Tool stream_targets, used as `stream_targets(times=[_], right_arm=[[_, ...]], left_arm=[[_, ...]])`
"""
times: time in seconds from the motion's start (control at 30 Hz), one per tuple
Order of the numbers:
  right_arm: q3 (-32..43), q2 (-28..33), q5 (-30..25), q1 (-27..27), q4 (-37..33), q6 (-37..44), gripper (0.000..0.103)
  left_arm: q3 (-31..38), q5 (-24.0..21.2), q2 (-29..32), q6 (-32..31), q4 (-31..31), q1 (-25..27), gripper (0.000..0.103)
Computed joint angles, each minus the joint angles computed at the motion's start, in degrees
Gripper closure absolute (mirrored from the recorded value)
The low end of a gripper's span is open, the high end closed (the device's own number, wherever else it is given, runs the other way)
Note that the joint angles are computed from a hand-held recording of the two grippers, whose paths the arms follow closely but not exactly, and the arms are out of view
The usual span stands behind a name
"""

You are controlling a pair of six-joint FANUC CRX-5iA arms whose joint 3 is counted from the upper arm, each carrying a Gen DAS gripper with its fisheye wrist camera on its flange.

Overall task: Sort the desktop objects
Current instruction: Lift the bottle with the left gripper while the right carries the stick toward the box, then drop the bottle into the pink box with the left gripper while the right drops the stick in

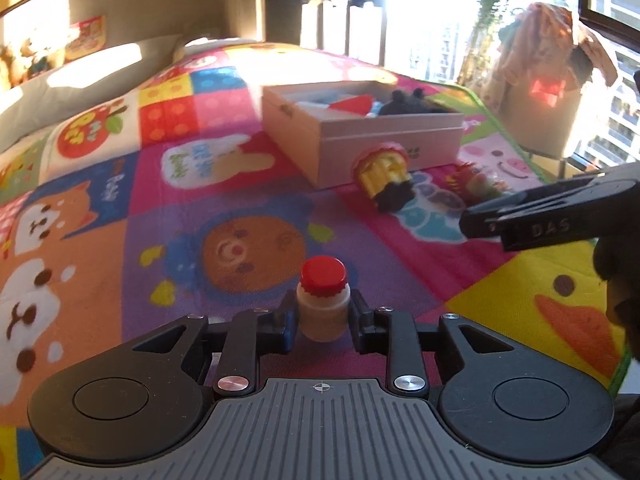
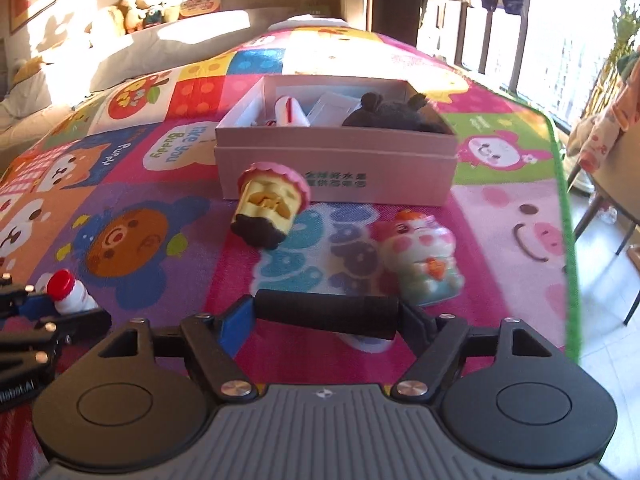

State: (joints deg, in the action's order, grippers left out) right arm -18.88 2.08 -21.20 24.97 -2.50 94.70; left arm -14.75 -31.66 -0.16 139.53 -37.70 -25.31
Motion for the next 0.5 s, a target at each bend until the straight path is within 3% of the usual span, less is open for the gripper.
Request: stream_targets(times=[0.1,0.27,0.37,0.5], right_arm=[[2.4,-1.8,-1.3,-3.3,-6.2,7.3,0.027],[9.7,-3.1,1.0,-7.6,-16.7,19.1,0.027],[20.8,1.2,-4.0,-10.6,-26.4,25.6,0.027],[35.3,10.8,-9.1,-10.1,-25.3,20.2,0.027]], left_arm=[[2.5,2.7,-0.1,-4.3,-0.6,0.7,0.074],[10.9,7.7,3.7,-7.0,-5.0,2.3,0.074],[16.4,7.6,6.9,-3.8,-10.5,2.3,0.074],[19.5,9.5,9.7,-8.3,-5.1,6.0,0.074]])
